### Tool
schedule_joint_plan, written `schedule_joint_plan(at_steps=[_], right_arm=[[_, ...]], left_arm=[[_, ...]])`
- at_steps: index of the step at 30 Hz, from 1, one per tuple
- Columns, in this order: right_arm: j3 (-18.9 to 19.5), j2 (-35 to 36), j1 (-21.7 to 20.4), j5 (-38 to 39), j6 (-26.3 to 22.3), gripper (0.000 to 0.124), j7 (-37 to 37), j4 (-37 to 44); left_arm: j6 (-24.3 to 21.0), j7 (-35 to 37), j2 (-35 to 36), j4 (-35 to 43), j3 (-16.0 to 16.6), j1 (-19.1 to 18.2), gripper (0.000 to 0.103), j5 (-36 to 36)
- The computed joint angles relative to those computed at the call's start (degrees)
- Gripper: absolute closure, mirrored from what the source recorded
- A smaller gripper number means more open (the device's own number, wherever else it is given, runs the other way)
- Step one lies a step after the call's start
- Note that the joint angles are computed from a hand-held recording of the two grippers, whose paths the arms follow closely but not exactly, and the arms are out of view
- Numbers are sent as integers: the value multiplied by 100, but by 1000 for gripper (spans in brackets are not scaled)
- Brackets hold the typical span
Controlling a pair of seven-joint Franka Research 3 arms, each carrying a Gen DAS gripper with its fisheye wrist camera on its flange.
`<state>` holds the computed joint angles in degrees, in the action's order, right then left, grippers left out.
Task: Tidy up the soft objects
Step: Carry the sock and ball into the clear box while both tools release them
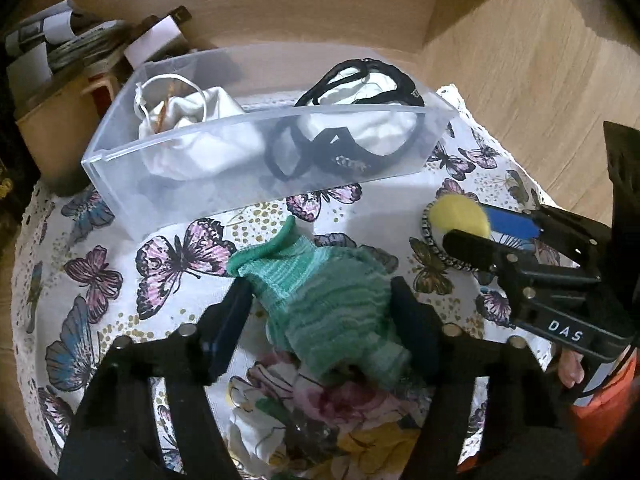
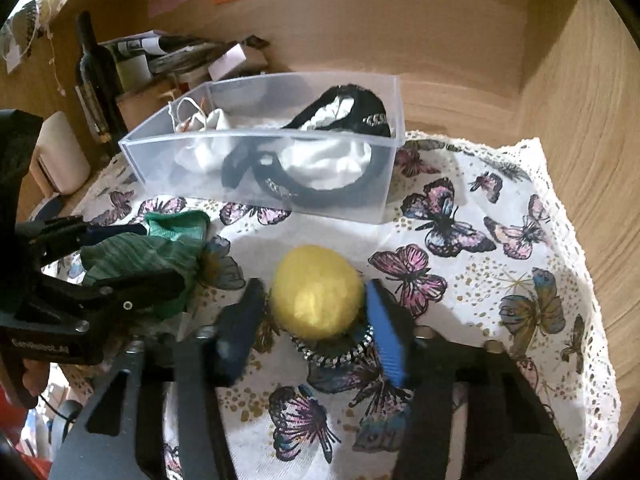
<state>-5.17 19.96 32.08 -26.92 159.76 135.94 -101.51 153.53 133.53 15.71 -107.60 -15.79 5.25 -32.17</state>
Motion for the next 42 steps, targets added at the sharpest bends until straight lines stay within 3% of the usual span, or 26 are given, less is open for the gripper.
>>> schedule_joint_plan(at_steps=[2,7,19,29,32,35,42], right_arm=[[-71,-17,54,-100,84,83,142,-44],[-205,-128,155,-469,217,83,510,-130],[-291,-375,155,-1485,490,83,1367,-72],[-297,-194,117,-2196,480,83,1743,567],[-267,-50,75,-2150,528,83,1625,810],[-225,187,30,-1861,556,83,1296,1131],[-284,473,115,-979,648,83,534,1370]], left_arm=[[-39,90,-30,-6,-28,42,53,-93],[34,252,-118,-18,-17,67,62,-319],[170,1096,-482,39,75,95,62,-1569],[554,1508,-411,518,152,79,62,-2214],[513,1401,-245,817,171,106,62,-2140],[265,926,-52,1090,237,127,62,-1626],[-124,265,-6,851,295,253,60,-668]])
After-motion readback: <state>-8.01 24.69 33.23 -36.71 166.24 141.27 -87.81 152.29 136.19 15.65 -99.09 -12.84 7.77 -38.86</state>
